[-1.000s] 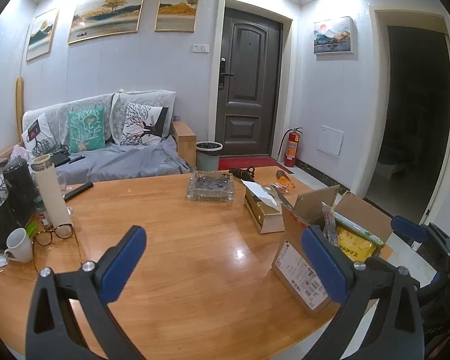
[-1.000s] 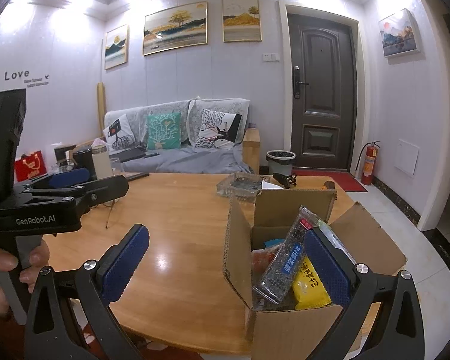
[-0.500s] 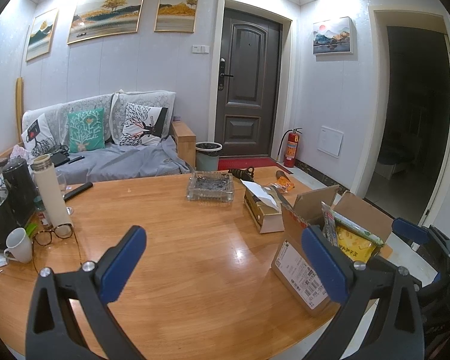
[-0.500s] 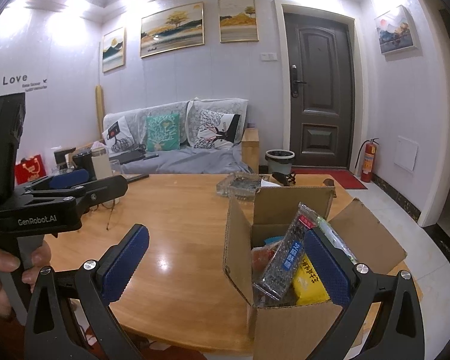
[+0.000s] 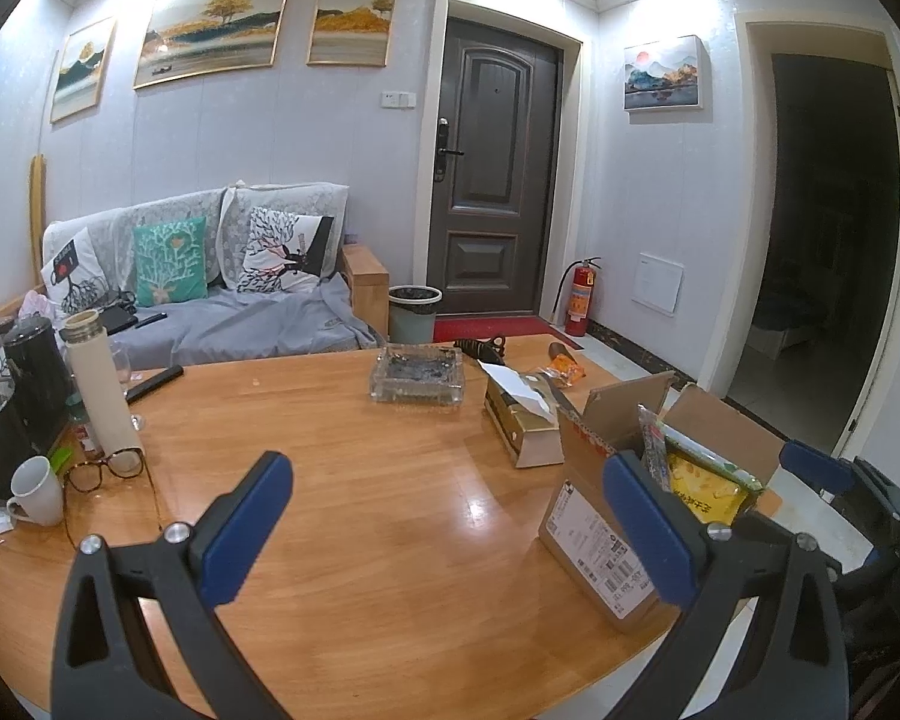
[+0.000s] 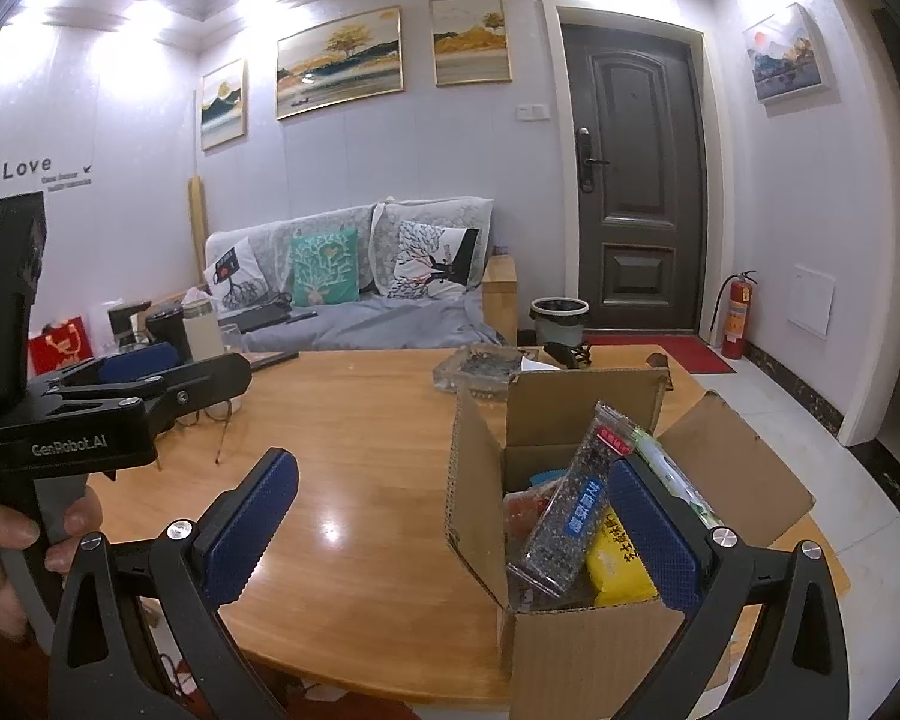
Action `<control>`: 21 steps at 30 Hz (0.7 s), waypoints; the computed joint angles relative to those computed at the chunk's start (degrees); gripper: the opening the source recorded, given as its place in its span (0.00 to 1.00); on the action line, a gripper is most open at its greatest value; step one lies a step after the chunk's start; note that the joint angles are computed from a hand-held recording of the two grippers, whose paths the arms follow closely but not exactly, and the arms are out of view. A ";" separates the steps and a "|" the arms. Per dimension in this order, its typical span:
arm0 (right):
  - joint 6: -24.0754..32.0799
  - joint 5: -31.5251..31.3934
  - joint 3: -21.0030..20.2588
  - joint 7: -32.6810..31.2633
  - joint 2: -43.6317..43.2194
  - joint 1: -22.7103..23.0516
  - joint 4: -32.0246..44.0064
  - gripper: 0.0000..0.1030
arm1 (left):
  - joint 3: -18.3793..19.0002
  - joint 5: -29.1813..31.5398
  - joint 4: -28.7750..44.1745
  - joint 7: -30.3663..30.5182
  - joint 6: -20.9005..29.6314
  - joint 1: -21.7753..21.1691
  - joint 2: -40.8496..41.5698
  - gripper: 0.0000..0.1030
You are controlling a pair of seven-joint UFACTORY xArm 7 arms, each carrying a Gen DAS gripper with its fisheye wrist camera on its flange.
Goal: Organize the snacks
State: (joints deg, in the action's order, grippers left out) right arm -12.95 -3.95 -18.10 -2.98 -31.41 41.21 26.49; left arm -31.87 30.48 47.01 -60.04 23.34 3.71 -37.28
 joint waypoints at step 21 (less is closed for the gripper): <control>-0.37 -0.34 0.39 1.96 -0.54 -0.13 -0.62 1.00 | 0.05 0.72 0.74 -0.53 0.77 -0.73 0.67 0.99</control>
